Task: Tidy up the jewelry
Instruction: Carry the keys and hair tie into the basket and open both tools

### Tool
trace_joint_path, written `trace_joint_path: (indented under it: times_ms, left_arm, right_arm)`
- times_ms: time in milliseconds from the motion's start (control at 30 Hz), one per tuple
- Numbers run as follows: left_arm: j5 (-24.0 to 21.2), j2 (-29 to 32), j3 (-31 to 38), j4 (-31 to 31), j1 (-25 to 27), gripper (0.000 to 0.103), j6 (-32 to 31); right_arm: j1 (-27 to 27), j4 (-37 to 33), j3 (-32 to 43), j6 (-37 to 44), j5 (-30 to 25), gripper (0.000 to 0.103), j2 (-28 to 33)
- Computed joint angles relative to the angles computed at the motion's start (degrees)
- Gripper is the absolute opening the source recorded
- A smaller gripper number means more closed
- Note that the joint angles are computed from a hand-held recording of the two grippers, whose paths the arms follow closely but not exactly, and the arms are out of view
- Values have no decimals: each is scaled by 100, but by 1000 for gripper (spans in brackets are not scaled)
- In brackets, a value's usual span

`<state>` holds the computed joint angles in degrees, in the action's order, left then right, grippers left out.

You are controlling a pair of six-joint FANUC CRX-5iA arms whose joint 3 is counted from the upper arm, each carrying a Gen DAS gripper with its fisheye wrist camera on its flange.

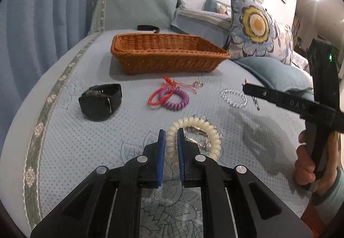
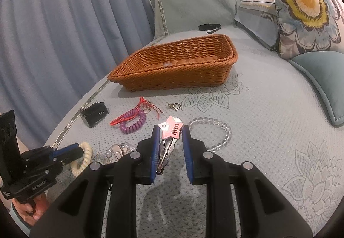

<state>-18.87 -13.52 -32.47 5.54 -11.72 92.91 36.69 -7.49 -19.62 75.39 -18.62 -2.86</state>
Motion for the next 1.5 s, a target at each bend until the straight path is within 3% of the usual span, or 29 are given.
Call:
trace_joint_path:
  times_ms: [200, 367, 467, 633, 767, 1033, 1133, 1367, 1400, 1467, 1500]
  left_arm:
    - [33, -2, 231, -51, 26, 9, 134]
    - [-97, 282, 925, -567, 30, 9, 568]
    - [-20, 560, 1267, -354, 121, 9, 345]
    - [-93, 1273, 2027, 183, 283, 9, -174]
    - [-492, 1846, 2908, -750, 221, 9, 510]
    - [-880, 2707, 3622, -397, 388, 9, 335]
    - [-1015, 2917, 3771, -310, 432, 9, 346]
    - [-1047, 3051, 3807, -232, 417, 10, 233]
    - [-1036, 3045, 3775, -141, 422, 11, 151]
    - [-1037, 3023, 3742, -63, 418, 25, 89]
    - [-996, 2982, 3707, -105, 406, 32, 119]
  right_arm:
    - [-44, 4, 172, -79, -99, 19, 73]
    - [-200, -249, 702, 274, -249, 19, 243]
    - [-264, -137, 1173, 345, -365, 19, 501]
    - [-417, -198, 2331, 636, -887, 19, 1244]
    - [-539, -388, 3255, 804, -1437, 19, 1920]
    - [-726, -438, 4760, 564, -2476, 19, 3123]
    - [-696, -239, 5062, 428, -2772, 19, 3416]
    - [-644, 24, 5084, 231, -2883, 19, 3555]
    - [-666, -35, 5127, 236, -2951, 19, 3574]
    - [-757, -257, 5257, 294, -3135, 22, 3621]
    - [-772, -275, 5255, 266, -3143, 29, 3616]
